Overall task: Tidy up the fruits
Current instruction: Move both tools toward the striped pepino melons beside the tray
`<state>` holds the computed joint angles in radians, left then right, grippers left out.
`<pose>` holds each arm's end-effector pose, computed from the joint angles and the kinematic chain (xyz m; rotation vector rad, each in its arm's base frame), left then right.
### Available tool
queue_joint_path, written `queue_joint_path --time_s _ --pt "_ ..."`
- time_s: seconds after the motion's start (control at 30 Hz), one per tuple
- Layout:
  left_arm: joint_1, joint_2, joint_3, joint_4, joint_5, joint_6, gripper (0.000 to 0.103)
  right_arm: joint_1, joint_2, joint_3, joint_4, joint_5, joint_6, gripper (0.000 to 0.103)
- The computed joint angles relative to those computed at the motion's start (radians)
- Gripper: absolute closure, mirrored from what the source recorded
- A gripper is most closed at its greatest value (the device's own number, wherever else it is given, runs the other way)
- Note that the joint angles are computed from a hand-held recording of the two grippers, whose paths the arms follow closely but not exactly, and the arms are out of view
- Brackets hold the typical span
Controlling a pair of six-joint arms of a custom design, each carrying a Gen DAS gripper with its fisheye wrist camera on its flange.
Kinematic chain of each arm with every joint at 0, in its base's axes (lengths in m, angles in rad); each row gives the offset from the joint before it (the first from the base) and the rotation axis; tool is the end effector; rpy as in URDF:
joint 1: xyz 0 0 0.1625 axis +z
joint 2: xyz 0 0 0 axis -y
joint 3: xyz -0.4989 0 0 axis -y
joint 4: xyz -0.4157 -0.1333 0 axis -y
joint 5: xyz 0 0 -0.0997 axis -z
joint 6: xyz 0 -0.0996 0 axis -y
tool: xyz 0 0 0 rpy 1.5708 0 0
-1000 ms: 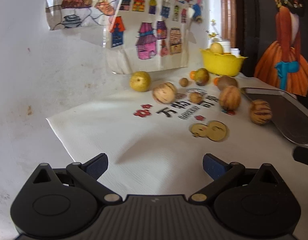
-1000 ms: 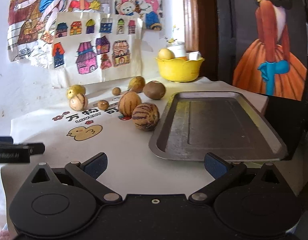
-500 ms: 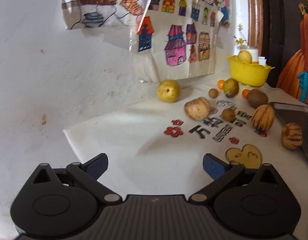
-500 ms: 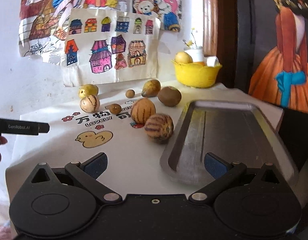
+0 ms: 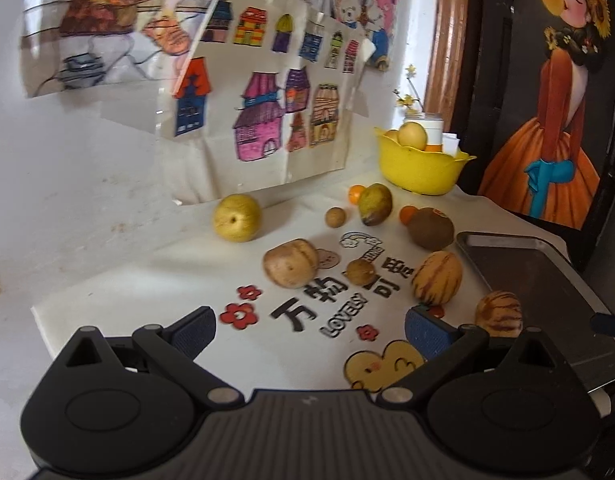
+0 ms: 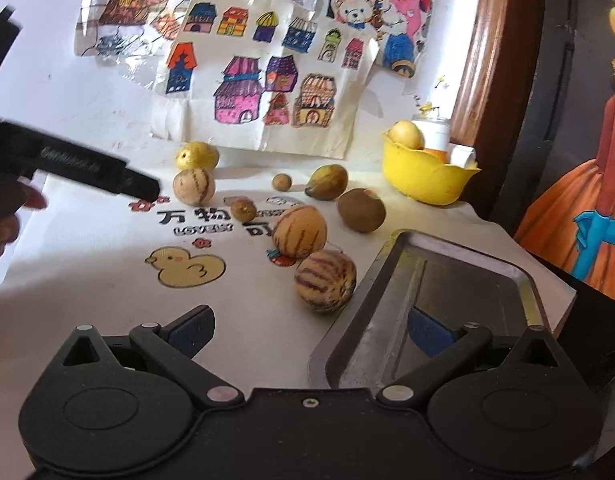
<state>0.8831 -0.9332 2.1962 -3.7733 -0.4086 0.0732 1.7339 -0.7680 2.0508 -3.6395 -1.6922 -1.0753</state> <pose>-0.1525 -0.5396 0.2243 0.1191 2.0295 -1.3163 0.2199 -0.5895 0.1112 1.4288 -2.1155 0.8814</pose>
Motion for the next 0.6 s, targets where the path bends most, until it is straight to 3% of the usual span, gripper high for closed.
queue_joint_path --time_s 0.23,0.43,0.6 --pt "0.030 -0.014 -0.038 0.097 -0.136 -0.013 0.000 0.007 -0.007 -0.031 0.071 0.017 -0.077 0.000" --pt "0.056 0.006 -0.103 0.115 -0.221 0.075 0.000 0.015 0.001 -0.071 0.132 0.013 -0.194 0.001" --pt "0.084 0.018 -0.163 0.165 -0.303 0.135 0.000 0.014 0.004 -0.115 0.214 -0.005 -0.212 0.001"
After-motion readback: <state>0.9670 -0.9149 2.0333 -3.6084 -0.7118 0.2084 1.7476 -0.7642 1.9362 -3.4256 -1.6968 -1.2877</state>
